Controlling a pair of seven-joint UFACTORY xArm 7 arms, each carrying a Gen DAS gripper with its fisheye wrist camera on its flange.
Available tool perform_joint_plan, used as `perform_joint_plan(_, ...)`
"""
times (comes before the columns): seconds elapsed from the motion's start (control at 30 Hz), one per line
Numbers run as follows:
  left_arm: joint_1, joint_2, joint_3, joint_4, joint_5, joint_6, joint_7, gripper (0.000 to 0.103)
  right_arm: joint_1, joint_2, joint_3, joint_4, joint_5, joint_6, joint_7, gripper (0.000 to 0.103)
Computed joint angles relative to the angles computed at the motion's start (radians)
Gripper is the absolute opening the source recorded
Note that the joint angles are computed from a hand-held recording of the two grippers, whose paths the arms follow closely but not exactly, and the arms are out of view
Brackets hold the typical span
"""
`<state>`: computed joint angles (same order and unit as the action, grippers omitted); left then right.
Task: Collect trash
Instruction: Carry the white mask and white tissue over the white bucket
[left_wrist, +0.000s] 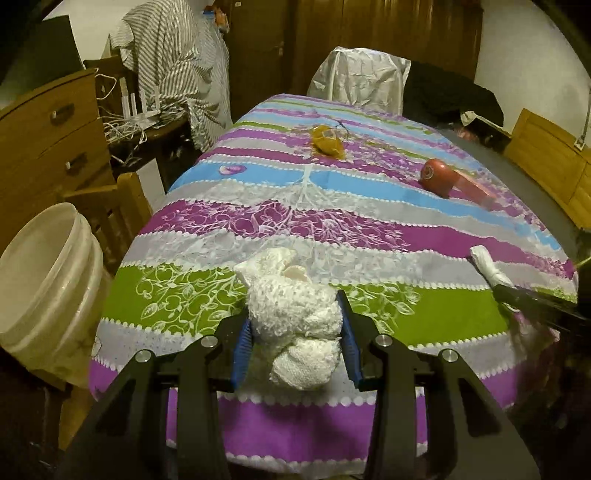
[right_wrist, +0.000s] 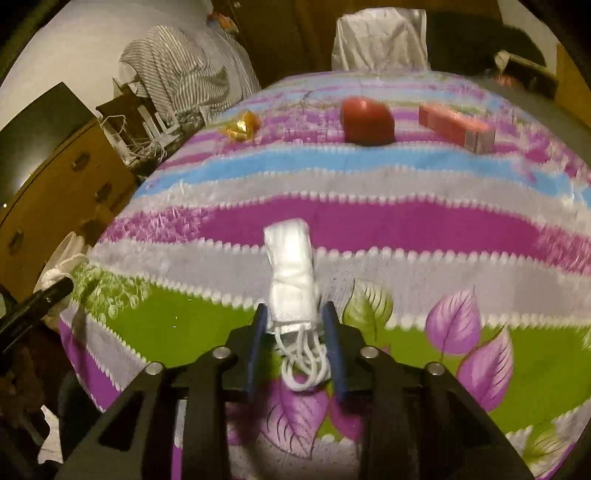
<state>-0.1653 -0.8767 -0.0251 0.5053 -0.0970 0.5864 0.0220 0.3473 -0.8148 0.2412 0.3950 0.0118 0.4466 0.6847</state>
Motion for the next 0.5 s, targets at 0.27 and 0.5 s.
perform_joint_plan(0.27, 0.007, -0.031, -0.033, 0.017, 0.029, 0.029, -0.019, 0.039, -0.013, -0.088, 0.108, 0.038, -0.045, 0.025, 0.1, 0.025)
perform_joint_plan(0.5, 0.034, -0.073, -0.043, 0.025, 0.064, 0.049, -0.045, 0.039, 0.062, 0.011, 0.169, 0.168, -0.07, 0.028, 0.1, 0.025)
